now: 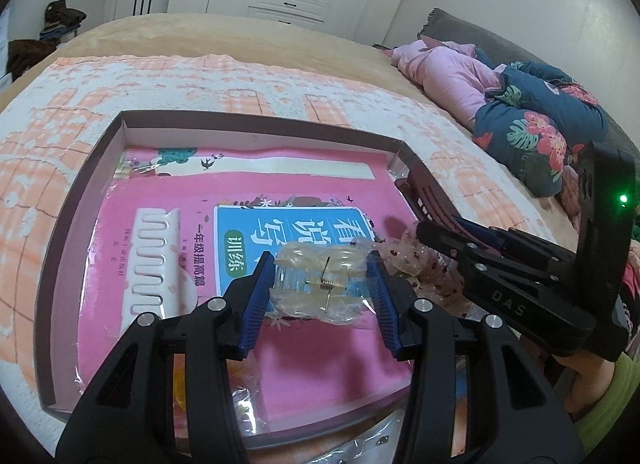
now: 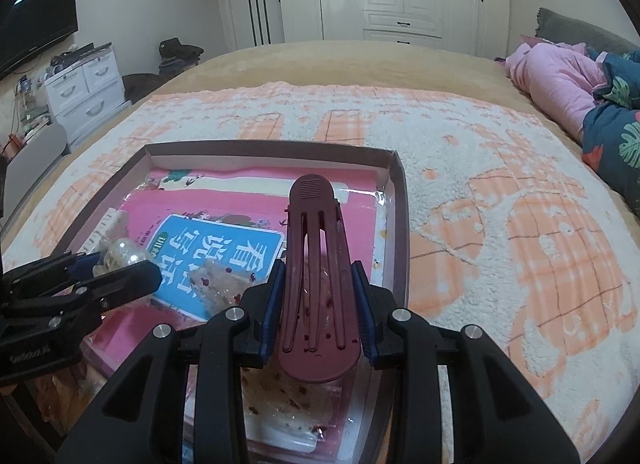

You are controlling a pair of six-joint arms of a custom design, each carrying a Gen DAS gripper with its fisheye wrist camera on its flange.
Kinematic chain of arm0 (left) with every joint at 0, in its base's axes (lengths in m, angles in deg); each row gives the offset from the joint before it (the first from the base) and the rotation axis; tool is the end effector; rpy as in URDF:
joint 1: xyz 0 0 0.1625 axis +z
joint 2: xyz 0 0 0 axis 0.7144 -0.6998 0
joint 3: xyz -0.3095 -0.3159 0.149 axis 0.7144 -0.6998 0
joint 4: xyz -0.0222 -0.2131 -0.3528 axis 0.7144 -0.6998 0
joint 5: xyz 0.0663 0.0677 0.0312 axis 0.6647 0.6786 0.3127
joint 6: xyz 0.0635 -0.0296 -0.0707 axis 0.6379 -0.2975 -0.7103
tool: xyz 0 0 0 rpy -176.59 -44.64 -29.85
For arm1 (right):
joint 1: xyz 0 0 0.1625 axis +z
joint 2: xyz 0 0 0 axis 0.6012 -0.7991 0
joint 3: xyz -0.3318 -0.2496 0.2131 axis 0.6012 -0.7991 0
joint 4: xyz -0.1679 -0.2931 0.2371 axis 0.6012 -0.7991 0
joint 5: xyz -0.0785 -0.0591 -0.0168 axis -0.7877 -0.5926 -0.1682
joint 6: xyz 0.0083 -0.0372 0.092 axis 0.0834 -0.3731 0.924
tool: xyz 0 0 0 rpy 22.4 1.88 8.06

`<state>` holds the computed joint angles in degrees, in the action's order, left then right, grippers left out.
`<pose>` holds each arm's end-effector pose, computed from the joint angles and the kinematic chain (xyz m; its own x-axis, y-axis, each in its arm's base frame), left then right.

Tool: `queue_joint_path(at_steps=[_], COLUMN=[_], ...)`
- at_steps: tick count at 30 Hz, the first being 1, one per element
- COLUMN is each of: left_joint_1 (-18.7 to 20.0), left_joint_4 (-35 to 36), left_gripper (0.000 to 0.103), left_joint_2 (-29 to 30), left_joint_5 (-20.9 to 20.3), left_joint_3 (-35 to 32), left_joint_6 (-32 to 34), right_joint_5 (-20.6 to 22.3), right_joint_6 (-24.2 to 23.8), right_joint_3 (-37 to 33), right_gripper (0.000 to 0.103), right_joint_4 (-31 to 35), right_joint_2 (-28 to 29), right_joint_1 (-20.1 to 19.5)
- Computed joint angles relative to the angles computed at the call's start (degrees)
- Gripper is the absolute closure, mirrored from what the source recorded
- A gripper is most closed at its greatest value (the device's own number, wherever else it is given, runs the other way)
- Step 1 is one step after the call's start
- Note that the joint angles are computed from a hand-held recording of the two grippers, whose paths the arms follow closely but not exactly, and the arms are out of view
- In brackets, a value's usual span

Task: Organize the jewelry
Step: 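Carry the pearl bag with the left tool while the right tool carries the maroon clip into the box, then open both tools to release the pearl bag and maroon clip in the box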

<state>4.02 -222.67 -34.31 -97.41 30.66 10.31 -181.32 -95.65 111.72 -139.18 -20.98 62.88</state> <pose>-0.2341 -0.5815 0.1742 -0.8813 0.1009 -0.4617 0.3885 0.7111 -0.5860 0.2112 -0.6537 0.1870 -0.6865 -0.4031 0.6052 -0.6771 0.6578 -0.3299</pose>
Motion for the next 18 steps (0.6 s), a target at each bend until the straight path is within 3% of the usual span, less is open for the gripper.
queue_joint_path(at_steps=[18], left_joint_1=[-0.1], left_joint_4=[-1.4], left_gripper=[0.066], left_joint_2=[-0.8], left_joint_5=[0.3], left_joint_3=[1.3], left_joint_6=[-0.8], right_joint_5=[0.1], right_joint_6=[0.8], right_joint_3=[0.8], right_gripper=[0.07], right_joint_4=[-0.4], right_joint_2=[-0.7], right_joint_1=[-0.2])
